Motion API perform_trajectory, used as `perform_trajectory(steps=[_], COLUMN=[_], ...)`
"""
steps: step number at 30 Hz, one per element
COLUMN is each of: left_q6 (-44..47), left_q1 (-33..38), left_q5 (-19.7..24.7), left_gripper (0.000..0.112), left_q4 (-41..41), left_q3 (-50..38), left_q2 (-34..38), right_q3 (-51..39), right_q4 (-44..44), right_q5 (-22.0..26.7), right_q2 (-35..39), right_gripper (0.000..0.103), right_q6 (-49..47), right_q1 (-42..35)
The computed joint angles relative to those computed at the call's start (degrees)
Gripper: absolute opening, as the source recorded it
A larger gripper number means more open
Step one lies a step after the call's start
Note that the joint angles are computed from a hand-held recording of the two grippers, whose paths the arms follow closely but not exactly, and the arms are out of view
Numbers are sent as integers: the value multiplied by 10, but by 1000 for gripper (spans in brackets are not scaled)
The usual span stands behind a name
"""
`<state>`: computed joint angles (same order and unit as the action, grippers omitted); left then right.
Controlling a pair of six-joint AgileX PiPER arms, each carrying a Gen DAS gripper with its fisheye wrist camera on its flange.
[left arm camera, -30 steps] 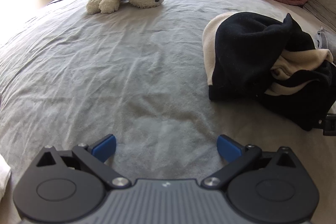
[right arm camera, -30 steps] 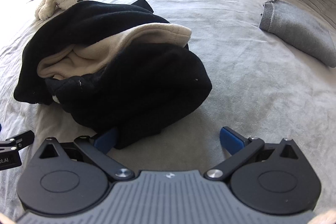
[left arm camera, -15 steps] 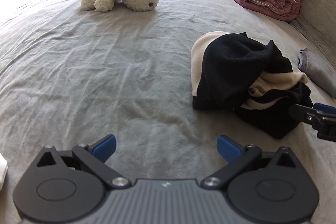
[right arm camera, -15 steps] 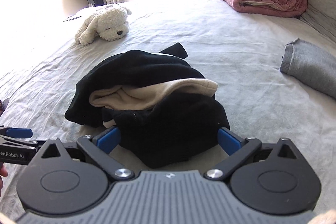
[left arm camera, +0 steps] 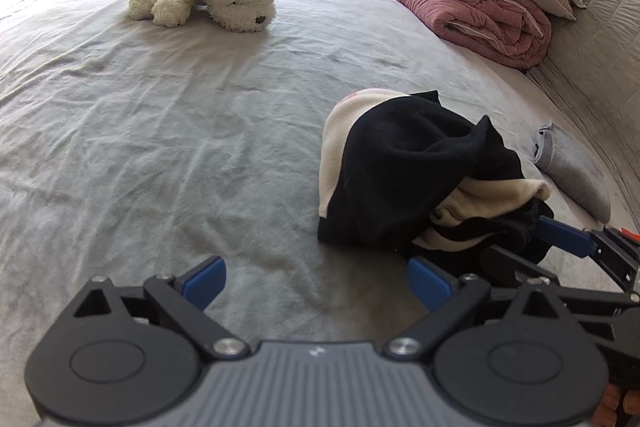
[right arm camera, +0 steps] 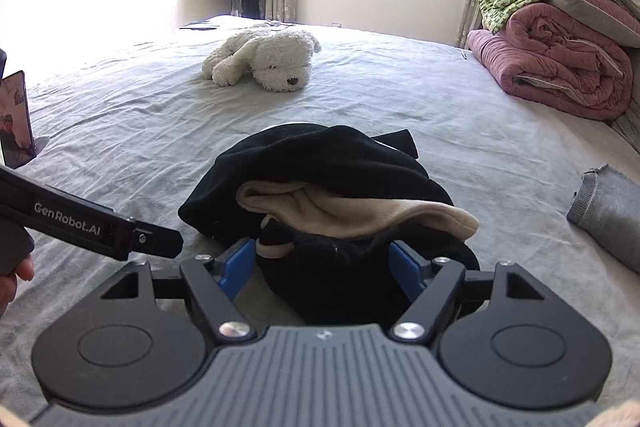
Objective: Fold clothes
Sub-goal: 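Close the right gripper on the black fabric while the left gripper grasps the cream fabric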
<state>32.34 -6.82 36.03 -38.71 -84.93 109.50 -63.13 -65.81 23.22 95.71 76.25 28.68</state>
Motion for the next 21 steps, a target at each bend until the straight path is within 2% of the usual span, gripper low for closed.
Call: perform_trajectory(steps=[3, 5, 6, 8, 9, 10, 12, 14, 15, 21], left_q6=[78, 103, 108, 123, 150, 186, 265, 325, 334, 427], left_q1=[2, -6, -11, -17, -17, -16, -13, -4, -1, 0], left_q5=[-11, -35, -50, -75, -88, -99, -109, -101, -95, -110], left_gripper=[94, 86, 83, 69, 67, 60, 44, 15, 9, 4], left_q4=[-108, -141, -147, -169, -201, -241, -322, -382, -394, -488], left_q3=[2, 3, 3, 8, 16, 27, 45, 55, 55, 89], left_q2=[13, 22, 27, 33, 32, 31, 24, 19, 18, -22], right_q3=[3, 5, 7, 11, 12, 14, 21, 27, 31, 57], right_q4=[-41, -73, -86, -105, -113, -120, -126, -127, -134, -224], right_q5=[5, 11, 14, 10, 7, 4, -11, -22, -23, 10], right_q2=[10, 18, 21, 22, 22, 20, 13, 4, -1, -37], right_gripper=[66, 59, 53, 43, 34, 26, 22, 16, 14, 11], right_q6=[36, 64, 76, 104, 120, 134, 155, 165, 174, 285], right_q1=[1, 2, 2, -4, -8, -12, -22, -28, -29, -19])
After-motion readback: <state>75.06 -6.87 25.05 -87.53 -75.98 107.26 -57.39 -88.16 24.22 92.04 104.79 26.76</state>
